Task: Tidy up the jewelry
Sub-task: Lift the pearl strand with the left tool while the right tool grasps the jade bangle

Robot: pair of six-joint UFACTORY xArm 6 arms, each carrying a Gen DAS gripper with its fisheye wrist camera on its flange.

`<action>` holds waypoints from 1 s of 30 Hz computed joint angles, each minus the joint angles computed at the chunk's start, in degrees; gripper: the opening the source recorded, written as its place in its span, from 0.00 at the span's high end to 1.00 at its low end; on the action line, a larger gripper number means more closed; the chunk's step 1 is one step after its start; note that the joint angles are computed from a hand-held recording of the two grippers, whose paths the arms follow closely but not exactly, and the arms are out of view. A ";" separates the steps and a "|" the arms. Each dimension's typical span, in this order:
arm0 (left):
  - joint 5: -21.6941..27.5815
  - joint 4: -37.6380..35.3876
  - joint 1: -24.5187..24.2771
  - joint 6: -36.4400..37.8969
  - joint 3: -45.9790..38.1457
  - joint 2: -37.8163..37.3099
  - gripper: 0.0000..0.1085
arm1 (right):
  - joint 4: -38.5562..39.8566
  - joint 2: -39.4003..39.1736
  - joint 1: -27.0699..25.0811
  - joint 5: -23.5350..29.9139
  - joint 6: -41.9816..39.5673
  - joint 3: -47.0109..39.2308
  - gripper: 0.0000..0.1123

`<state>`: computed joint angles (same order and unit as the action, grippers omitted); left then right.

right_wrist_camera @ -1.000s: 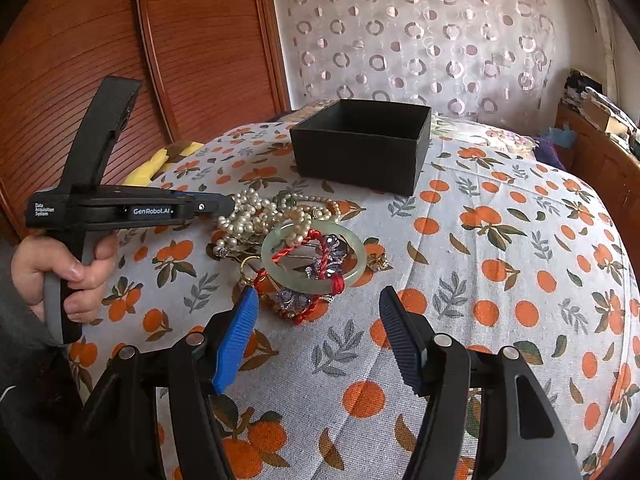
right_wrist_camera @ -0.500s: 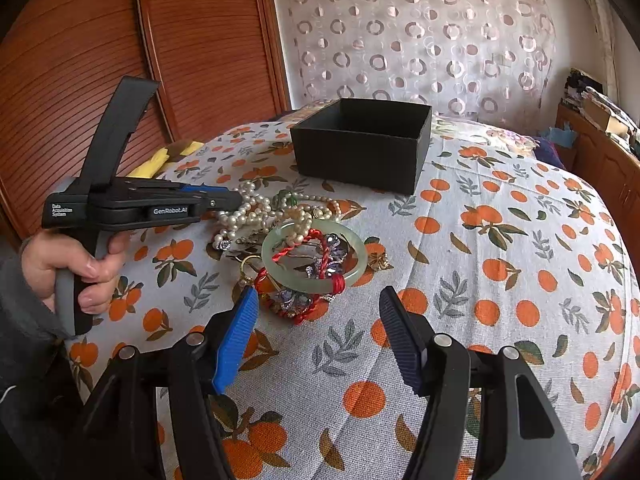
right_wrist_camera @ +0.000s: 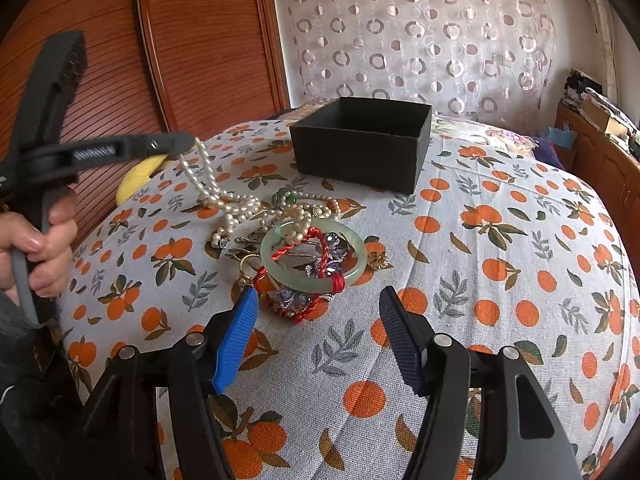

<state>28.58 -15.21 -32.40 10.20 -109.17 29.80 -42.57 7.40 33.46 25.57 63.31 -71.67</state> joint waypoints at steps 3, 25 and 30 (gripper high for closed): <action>-1.29 -1.57 -0.25 1.44 1.29 -1.68 0.94 | 1.40 0.43 0.06 0.56 -1.93 -0.80 0.42; -5.34 -6.59 -1.12 5.83 6.67 -6.72 0.94 | 22.30 10.31 -2.45 4.08 -25.38 -14.18 0.23; -5.05 -6.94 -1.14 6.11 6.93 -6.78 0.94 | 29.24 12.65 -2.99 4.84 -31.58 -16.74 0.23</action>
